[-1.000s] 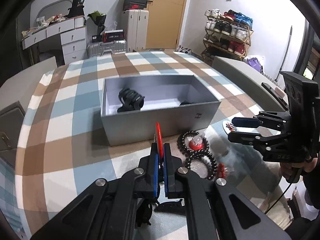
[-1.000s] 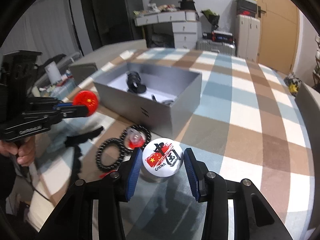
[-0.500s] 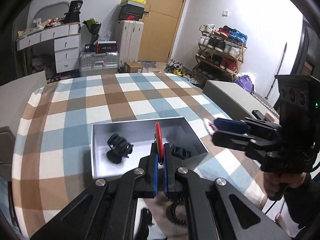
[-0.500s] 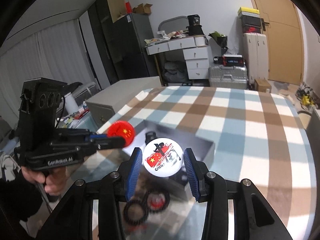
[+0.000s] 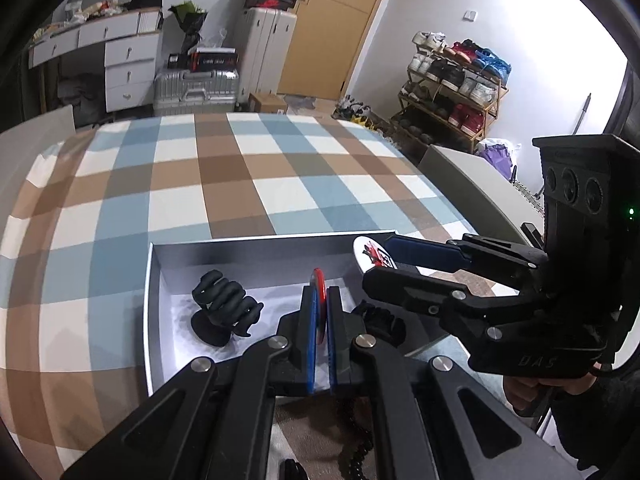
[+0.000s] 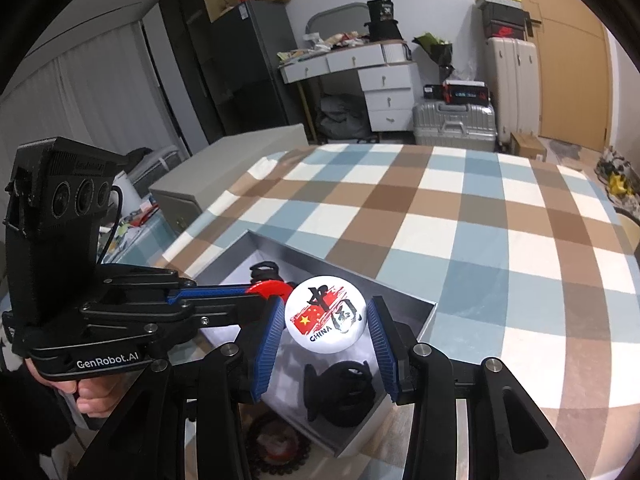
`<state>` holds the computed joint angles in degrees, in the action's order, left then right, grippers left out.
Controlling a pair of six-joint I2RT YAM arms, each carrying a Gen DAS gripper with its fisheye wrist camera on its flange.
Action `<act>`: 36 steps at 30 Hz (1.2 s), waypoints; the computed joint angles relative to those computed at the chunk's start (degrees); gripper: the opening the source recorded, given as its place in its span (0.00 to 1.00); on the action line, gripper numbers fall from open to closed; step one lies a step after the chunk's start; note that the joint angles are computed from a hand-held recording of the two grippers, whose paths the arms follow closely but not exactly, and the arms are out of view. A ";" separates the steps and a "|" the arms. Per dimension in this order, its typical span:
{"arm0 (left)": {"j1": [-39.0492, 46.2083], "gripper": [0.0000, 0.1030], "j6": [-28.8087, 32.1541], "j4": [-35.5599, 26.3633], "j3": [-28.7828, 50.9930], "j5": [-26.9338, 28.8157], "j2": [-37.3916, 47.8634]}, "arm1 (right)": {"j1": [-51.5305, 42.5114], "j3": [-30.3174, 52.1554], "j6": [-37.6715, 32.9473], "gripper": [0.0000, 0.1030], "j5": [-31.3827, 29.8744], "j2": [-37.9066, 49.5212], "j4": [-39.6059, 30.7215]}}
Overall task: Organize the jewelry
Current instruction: 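Lower both badges into the silver box and open both tools, then lift both tools out of the box toward the bracelets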
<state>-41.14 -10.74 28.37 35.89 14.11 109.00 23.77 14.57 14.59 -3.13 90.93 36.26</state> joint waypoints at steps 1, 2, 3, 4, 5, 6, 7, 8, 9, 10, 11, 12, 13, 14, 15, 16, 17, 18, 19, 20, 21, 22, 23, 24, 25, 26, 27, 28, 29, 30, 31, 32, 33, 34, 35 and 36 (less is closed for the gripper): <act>0.18 0.00 -0.09 -0.33 0.38 0.64 0.38 | -0.09 0.46 -0.13 0.41 0.14 0.92 0.10; 0.35 0.00 -0.11 -0.73 0.81 1.29 0.76 | 0.03 0.72 -0.24 0.41 0.54 1.56 0.29; 0.36 0.00 -0.10 -1.25 1.27 1.38 1.04 | 0.09 0.88 -0.29 0.41 0.65 1.88 0.33; 0.24 0.00 -0.04 -2.03 1.75 1.42 1.09 | 0.01 1.26 -0.36 0.41 0.52 2.51 0.26; 0.20 0.00 0.13 -2.44 2.07 1.68 1.24 | -0.05 1.73 -0.41 0.41 0.45 3.17 0.13; 0.15 0.00 0.28 -2.81 2.37 1.74 1.35 | 0.00 2.04 -0.46 0.41 0.48 3.70 0.08; 0.04 0.00 0.48 -3.43 2.85 1.48 1.57 | -0.02 2.35 -0.50 0.41 0.54 4.04 -0.05; 0.05 0.00 0.59 -3.84 3.17 1.60 1.71 | 0.03 2.61 -0.53 0.41 0.78 4.30 -0.18; 0.17 0.00 0.66 -4.13 3.51 1.96 1.91 | 0.12 2.84 -0.63 0.41 1.03 4.54 -0.26; 0.22 0.00 0.68 -4.75 3.98 1.99 2.15 | 0.24 3.20 -0.68 0.41 1.22 4.67 -0.62; 0.19 0.00 0.75 -5.39 4.34 1.78 2.29 | 0.33 3.45 -0.78 0.41 1.43 4.89 -0.76; 0.25 0.00 0.82 -6.19 4.94 1.57 2.59 | 0.42 3.70 -0.82 0.41 1.64 5.21 -0.72; 0.22 0.00 0.74 -7.41 5.64 0.77 2.90 | 0.51 3.99 -0.88 0.41 1.93 5.69 -0.65; 0.14 0.00 0.60 -8.64 6.18 -0.55 3.15 | 0.66 4.47 -0.83 0.42 2.40 6.14 -1.14; 0.12 0.01 0.67 -9.77 6.61 -1.55 3.30 | 0.82 4.63 -0.83 0.46 2.72 6.42 -1.19; 0.13 0.02 0.70 -11.17 6.92 -2.86 3.23 | 0.86 4.63 -0.87 0.53 2.82 6.45 -1.08; 0.21 0.05 0.68 -11.77 6.81 -3.53 2.96 | 0.75 4.14 -0.94 0.54 2.18 6.35 -0.20; 0.33 0.08 0.73 -11.90 6.38 -3.59 2.53 | 0.80 3.95 -0.86 0.58 1.94 6.22 0.04; 0.41 0.16 0.78 -11.73 5.68 -3.69 1.86 | 1.14 3.55 -0.69 0.60 2.17 5.68 0.07; 0.18 0.18 0.84 -10.85 4.34 -4.62 0.72 | 1.62 3.19 -0.57 0.61 2.77 5.07 -0.03; -0.36 0.21 1.18 -10.23 3.05 -6.11 -0.54 | 2.14 2.72 -0.40 0.63 3.57 4.32 -0.10; -0.62 0.23 1.44 -9.91 2.38 -6.98 -1.29 | 2.58 2.27 -0.13 0.64 4.21 3.50 -0.30; -0.85 0.29 1.30 -9.45 1.38 -7.58 -2.28 | 2.91 1.62 0.32 0.65 4.69 2.42 -0.50; -0.89 0.34 1.20 -8.91 0.64 -7.78 -2.97 | 3.16 0.75 0.95 0.65 5.02 0.97 -0.78; -1.09 0.35 1.11 -8.01 -0.60 -8.04 -4.09 | 3.26 0.34 1.33 0.66 5.13 0.19 -0.97; -1.36 0.35 1.00 -7.63 -1.48 -8.65 -5.04 | 3.43 -0.41 1.89 0.66 5.28 -1.25 -1.43; -1.64 0.35 0.87 -7.52 -2.06 -9.35 -5.75 | 3.77 -1.30 2.58 0.67 5.74 -3.09 -2.15; -1.91 0.35 0.80 -7.39 -2.89 -9.81 -6.77 | 4.06 -1.67 2.93 0.67 6.15 -4.17 -2.68; -2.15 0.35 0.48 -7.33 -3.25 -10.24 -7.32 | 4.67 -2.33 3.32 0.67 6.89 -6.02 -3.57; -2.59 0.35 -0.14 -7.12 -4.27 -11.46 -8.52 | 5.56 -3.16 3.77 0.67 8.05 -8.43 -4.77; -2.97 0.35 -0.49 -7.12 -4.61 -12.37 -9.15 | 5.97 -3.58 3.97 0.67 8.68 -9.71 -5.31; -3.20 0.35 -0.60 -7.40 -4.91 -12.69 -9.80 | 6.66 -4.19 4.36 0.68 9.52 -11.52 -6.08; -3.68 0.35 -0.90 -7.37 -5.79 -13.30 -11.03 | 7.44 -4.77 4.85 0.68 10.37 -13.43 -6.98; -4.12 0.35 -1.21 -7.35 -5.93 -13.85 -11.36 | 8.35 -5.34 5.43 0.69 11.31 -15.35 -7.90; -4.65 0.35 -1.46 -7.11 -6.51 -14.53 -12.15 | 9.27 -5.92 6.02 0.69 12.28 -17.27 -8.73; -5.25 0.35 -1.72 -6.92 -7.08 -15.35 -12.93 | 10.17 -6.37 6.60 0.69 13.21 -18.99 -9.63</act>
